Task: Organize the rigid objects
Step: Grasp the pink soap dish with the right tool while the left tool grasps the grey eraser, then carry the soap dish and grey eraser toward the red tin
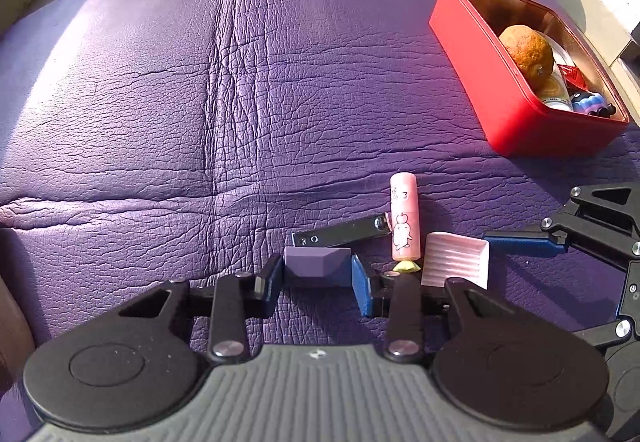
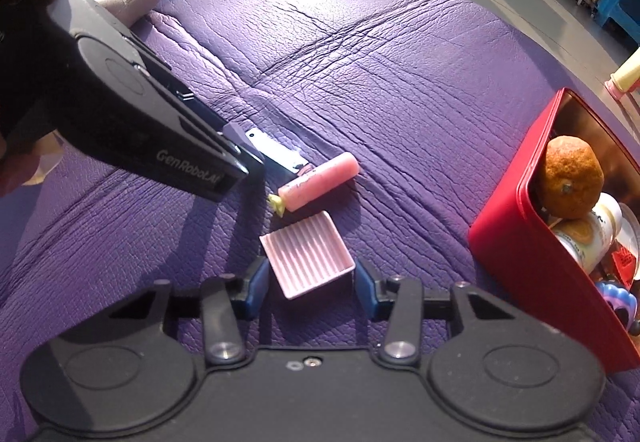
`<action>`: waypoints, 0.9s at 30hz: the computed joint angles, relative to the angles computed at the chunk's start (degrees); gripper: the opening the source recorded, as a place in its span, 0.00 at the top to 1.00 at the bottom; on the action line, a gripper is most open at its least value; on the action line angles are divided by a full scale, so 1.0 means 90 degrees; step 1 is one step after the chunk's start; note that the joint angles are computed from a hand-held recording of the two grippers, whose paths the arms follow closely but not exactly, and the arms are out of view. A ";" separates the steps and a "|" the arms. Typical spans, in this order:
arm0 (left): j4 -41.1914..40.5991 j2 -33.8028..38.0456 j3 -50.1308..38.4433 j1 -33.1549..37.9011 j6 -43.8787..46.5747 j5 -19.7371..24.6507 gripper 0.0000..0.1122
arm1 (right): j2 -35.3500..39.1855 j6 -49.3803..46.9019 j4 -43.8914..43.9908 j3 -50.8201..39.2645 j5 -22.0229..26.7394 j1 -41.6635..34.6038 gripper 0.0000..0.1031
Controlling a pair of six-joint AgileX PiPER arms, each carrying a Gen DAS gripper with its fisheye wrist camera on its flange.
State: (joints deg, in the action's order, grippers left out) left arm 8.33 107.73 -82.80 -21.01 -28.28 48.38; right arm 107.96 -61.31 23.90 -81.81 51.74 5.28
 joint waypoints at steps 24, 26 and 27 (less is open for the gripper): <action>0.0302 -0.0281 -0.0465 -0.0492 -0.0149 0.0637 0.68 | -0.0703 0.2419 -0.0218 0.0145 0.0291 -0.0583 0.57; 0.0363 -0.0315 -0.0585 -0.0571 -0.0170 0.0757 0.68 | -0.0800 0.2403 -0.0208 -0.0024 0.0528 -0.0694 0.57; 0.0415 -0.0347 -0.0653 -0.0631 -0.0181 0.0823 0.68 | -0.0838 0.2381 -0.0198 -0.0061 0.0571 -0.0726 0.57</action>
State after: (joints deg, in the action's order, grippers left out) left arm 12.06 104.61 -88.68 -26.69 -29.90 55.79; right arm 100.42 -39.88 22.11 -82.35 56.88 -1.26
